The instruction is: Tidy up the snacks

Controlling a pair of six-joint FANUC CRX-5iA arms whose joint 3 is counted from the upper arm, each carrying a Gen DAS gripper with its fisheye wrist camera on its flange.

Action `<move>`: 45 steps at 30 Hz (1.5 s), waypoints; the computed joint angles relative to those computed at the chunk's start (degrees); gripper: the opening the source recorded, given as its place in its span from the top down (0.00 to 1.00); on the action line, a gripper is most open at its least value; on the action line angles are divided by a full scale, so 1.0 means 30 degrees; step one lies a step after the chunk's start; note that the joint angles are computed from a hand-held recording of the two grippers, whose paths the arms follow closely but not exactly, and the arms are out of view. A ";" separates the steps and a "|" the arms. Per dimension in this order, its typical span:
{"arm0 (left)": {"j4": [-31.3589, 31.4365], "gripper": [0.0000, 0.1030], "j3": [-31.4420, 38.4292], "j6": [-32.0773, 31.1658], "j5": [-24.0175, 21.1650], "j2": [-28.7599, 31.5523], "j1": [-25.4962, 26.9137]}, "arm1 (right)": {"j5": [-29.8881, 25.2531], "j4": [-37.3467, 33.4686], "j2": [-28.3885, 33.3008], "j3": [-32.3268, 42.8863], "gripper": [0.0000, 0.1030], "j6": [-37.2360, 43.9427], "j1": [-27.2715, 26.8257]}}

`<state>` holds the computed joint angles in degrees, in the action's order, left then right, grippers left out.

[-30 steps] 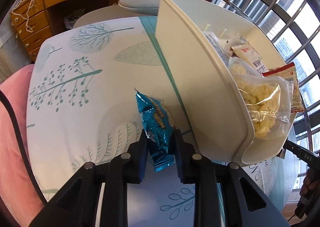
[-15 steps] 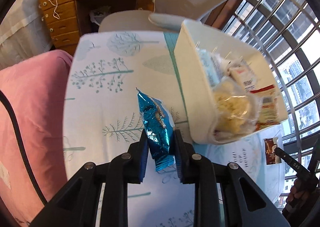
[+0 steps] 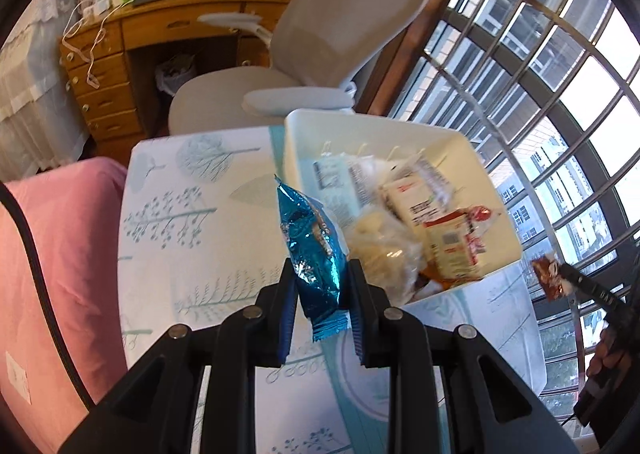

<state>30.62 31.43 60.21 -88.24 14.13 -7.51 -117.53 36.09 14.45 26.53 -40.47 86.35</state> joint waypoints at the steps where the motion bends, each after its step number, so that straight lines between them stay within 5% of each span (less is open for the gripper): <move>1: 0.0052 0.79 0.0096 -0.0033 0.0064 0.0031 -0.0118 | -0.0122 0.0275 -0.0028 0.0069 0.94 0.0294 -0.0090; 12: 0.0160 0.79 0.2394 0.0440 0.0519 0.1276 -0.1878 | 0.1481 0.2541 -0.0710 -0.0840 0.93 0.2875 -0.1089; 21: -0.0128 0.54 0.1981 0.0847 0.0234 0.0782 -0.1908 | 0.2729 0.1488 -0.0654 -0.0572 0.82 0.3487 -0.1776; 35: -0.1485 0.38 -0.2566 0.0788 -0.1012 -0.2957 -0.0095 | 0.1421 0.0114 0.0402 0.1214 0.37 0.0351 -0.0299; 40: -0.1496 0.22 -0.5662 0.1999 -0.1139 -0.5756 0.1068 | 0.3316 -0.1074 -0.0127 0.0192 0.31 -0.0467 0.0432; 45: -0.2936 0.21 -0.7741 0.3765 -0.1962 -0.8408 0.0945 | 0.5759 -0.1257 -0.0538 -0.0952 0.28 0.0542 0.1350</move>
